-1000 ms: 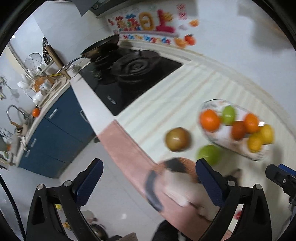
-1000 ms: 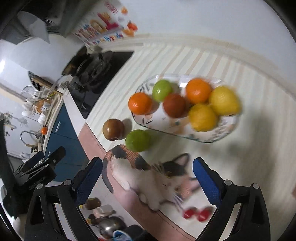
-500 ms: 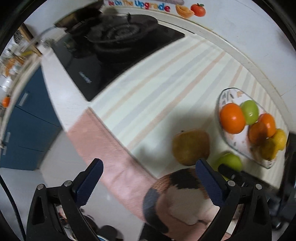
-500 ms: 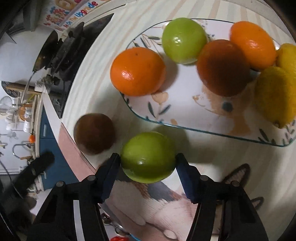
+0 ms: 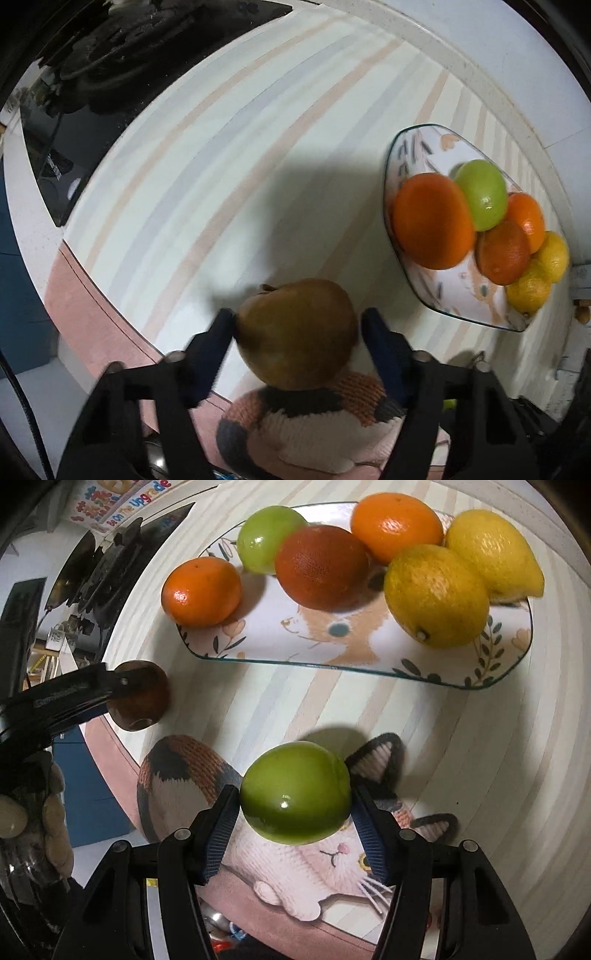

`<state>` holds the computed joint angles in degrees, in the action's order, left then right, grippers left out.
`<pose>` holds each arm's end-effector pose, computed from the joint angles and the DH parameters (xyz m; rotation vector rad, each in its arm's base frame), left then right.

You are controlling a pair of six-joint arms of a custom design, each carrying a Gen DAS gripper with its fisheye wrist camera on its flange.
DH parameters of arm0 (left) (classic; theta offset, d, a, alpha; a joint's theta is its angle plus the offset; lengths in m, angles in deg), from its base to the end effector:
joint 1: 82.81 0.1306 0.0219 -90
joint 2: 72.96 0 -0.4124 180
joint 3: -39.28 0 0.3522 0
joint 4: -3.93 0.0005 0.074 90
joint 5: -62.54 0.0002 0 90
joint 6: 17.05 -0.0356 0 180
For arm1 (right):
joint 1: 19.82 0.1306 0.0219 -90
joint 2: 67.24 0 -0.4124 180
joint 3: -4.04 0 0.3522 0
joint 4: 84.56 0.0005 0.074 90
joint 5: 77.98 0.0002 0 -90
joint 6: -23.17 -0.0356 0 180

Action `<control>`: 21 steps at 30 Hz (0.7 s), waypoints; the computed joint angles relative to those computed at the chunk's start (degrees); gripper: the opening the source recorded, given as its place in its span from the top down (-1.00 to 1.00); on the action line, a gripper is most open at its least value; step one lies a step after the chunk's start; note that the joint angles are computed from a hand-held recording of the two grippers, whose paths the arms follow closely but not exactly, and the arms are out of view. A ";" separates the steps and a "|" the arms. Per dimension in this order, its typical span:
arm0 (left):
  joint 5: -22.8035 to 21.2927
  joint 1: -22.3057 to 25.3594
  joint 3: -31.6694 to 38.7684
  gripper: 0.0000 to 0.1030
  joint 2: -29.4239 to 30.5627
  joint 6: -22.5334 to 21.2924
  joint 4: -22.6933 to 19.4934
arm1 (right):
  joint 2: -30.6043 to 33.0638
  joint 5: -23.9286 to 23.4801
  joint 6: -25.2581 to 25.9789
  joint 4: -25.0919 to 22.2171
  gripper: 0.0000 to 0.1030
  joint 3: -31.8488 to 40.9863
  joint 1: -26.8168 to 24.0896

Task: Organize fruits
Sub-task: 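Place the green apple on the plate with the right tool while the left places the brown fruit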

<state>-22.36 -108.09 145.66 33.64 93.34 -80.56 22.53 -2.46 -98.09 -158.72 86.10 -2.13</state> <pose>0.4522 -0.2176 0.4154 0.1380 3.0827 -0.1820 0.3637 0.1248 0.3883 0.3369 3.0670 0.4476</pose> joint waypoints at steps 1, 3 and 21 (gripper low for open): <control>-0.08 0.01 -0.34 -0.26 -0.32 0.13 0.76 | 0.42 0.37 -0.34 0.11 -0.26 0.45 0.34; -0.26 0.00 -0.89 -0.25 -0.72 0.57 1.44 | 0.63 0.81 -0.30 0.52 -0.25 0.54 0.41; 3.13 -0.80 30.23 -0.25 11.01 -7.07 -10.83 | 3.63 2.60 -1.44 2.99 -0.25 10.10 -3.83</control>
